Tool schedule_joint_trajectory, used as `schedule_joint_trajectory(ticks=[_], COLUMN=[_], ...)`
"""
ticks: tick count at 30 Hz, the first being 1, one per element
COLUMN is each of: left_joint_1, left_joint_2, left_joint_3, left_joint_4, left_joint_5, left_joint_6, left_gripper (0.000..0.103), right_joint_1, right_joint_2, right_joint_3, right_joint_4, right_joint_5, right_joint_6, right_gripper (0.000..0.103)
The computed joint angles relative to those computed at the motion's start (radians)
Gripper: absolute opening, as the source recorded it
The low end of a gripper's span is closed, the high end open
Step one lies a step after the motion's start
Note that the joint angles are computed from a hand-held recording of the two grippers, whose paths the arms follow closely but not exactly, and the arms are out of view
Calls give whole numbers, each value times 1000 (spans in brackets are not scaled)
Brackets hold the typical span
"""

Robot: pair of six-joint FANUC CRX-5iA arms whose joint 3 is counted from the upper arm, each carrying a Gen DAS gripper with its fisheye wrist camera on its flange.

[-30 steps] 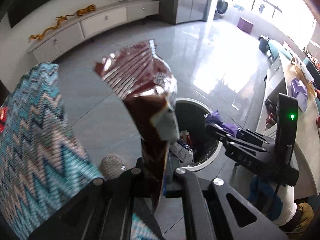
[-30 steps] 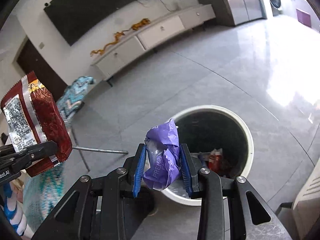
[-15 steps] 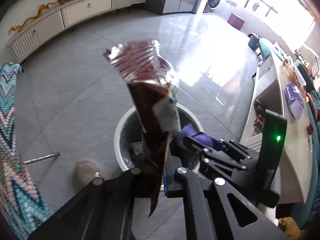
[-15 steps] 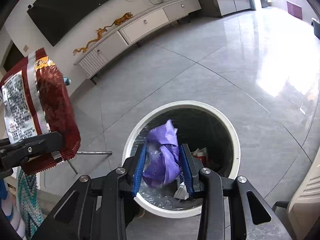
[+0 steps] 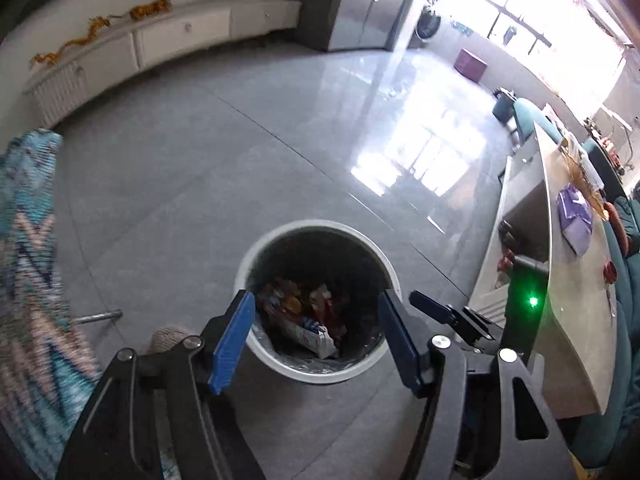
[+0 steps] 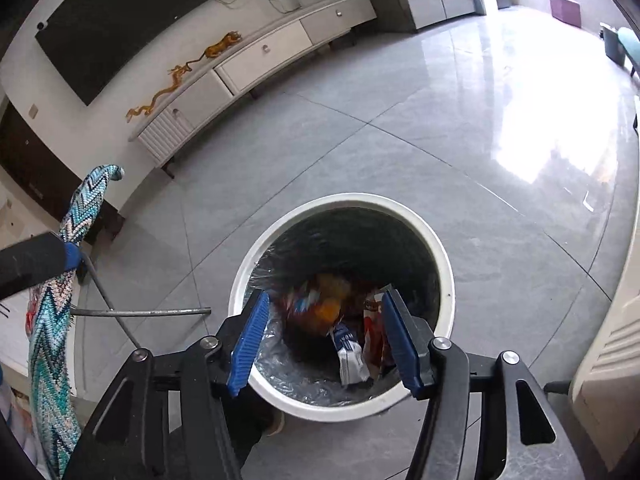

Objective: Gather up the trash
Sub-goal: 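Move both open tools back over the ottoman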

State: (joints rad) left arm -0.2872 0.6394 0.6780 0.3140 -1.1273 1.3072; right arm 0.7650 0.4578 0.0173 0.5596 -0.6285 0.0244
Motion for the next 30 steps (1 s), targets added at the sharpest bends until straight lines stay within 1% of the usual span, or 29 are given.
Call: schedule_joint_trajectory(ticks=[1,3,7,12,14,16,18,23,26,30], left_joint_1=[2,10,42,87,112,135,159,231,268,322], left_joint_2=[-27,-80,-183,-331,-395,-443,-484,-584,-639,-707], left_joint_3=[-25,-69,-166,-305,-361,-403,-432,-513,-558,-618], left_joint_4=[-19,-63,-114,-213,-255,-275,-292,-309,-327,-331], left_joint_5=[23,65,141,246,276,297,308,345,363,388], left_joint_6=[6,25,64,119,147,166,185,223,253,268], left_gripper=[62,62,62,62,62,62,62,63,65,66], right_joint_1=[9,19,45,90,107,127,141,181,206,237], right_joint_2=[-3,-10,-26,-25,-19,-6,6,45,77,129], right_joint_3=[3,5,12,67,98,142,176,276,347,455], right_joint_4=[15,40,127,212,232,242,247,253,251,220], right_joint_5=[-10,-23,-37,-82,-96,-110,-117,-121,-131,-157], right_joint_6=[-8,-21,-69,-80,-73,-50,-30,42,89,173], right_gripper=[60,65,73,86,88,91,96,99,101,101])
